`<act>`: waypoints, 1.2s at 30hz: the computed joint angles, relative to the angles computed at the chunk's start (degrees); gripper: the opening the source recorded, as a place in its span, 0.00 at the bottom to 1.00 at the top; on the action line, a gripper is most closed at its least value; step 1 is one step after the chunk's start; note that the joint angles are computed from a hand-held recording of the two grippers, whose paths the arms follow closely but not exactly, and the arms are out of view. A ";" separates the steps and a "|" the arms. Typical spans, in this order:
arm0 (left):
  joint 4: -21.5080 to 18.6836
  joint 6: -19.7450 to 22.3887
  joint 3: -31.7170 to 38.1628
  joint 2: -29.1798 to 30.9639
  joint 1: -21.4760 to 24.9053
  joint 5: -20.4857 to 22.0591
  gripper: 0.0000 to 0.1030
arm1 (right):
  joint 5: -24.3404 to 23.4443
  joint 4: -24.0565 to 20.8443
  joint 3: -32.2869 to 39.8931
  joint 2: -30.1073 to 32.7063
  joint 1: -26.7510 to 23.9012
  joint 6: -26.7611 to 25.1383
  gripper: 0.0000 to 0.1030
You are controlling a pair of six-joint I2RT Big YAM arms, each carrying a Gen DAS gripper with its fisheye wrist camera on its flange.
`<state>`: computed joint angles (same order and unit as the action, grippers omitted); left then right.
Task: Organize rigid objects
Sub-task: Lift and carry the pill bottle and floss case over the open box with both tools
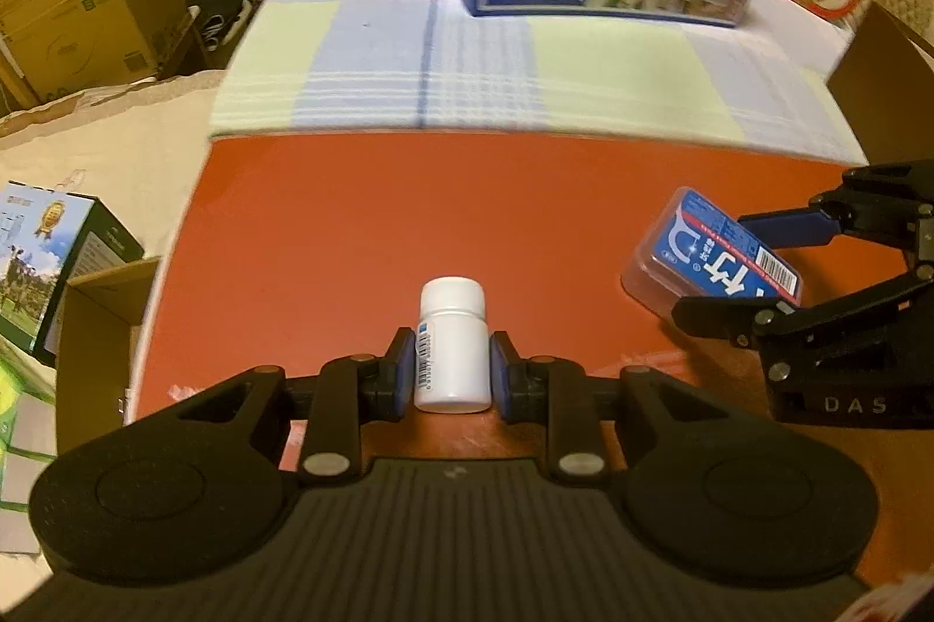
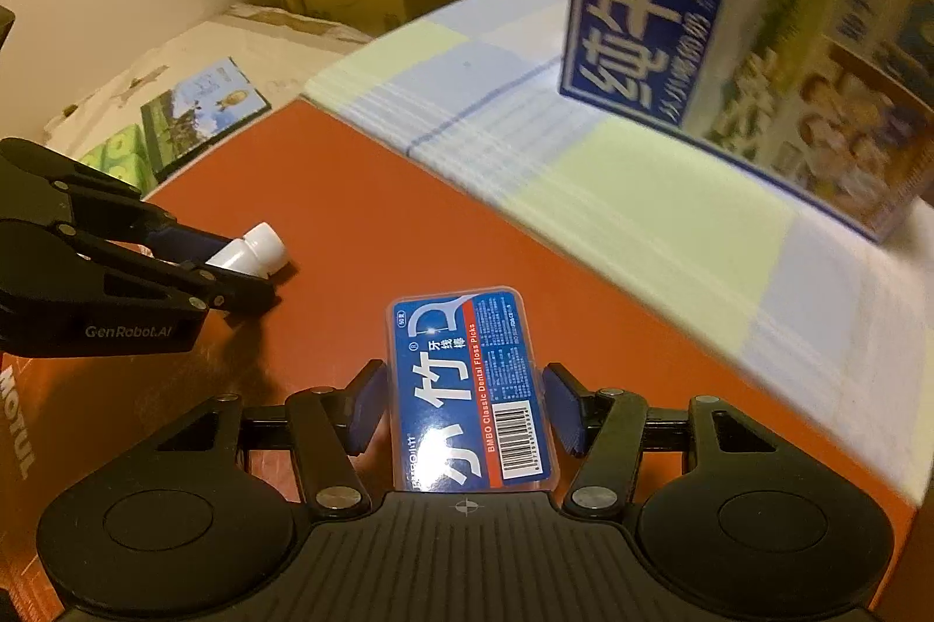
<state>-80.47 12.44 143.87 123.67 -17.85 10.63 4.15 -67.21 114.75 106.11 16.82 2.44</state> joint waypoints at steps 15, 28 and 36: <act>5.49 4.55 -19.57 -12.27 -2.86 2.71 0.22 | 3.56 -0.13 -13.67 -11.25 3.37 7.10 0.53; 6.52 8.30 -21.07 -13.05 -2.52 4.29 0.22 | 6.59 -1.86 -12.52 -9.70 4.85 13.12 0.52; 4.05 8.71 -21.06 -13.42 -1.24 7.92 0.21 | 7.14 -2.38 -13.50 -11.64 5.64 18.68 0.51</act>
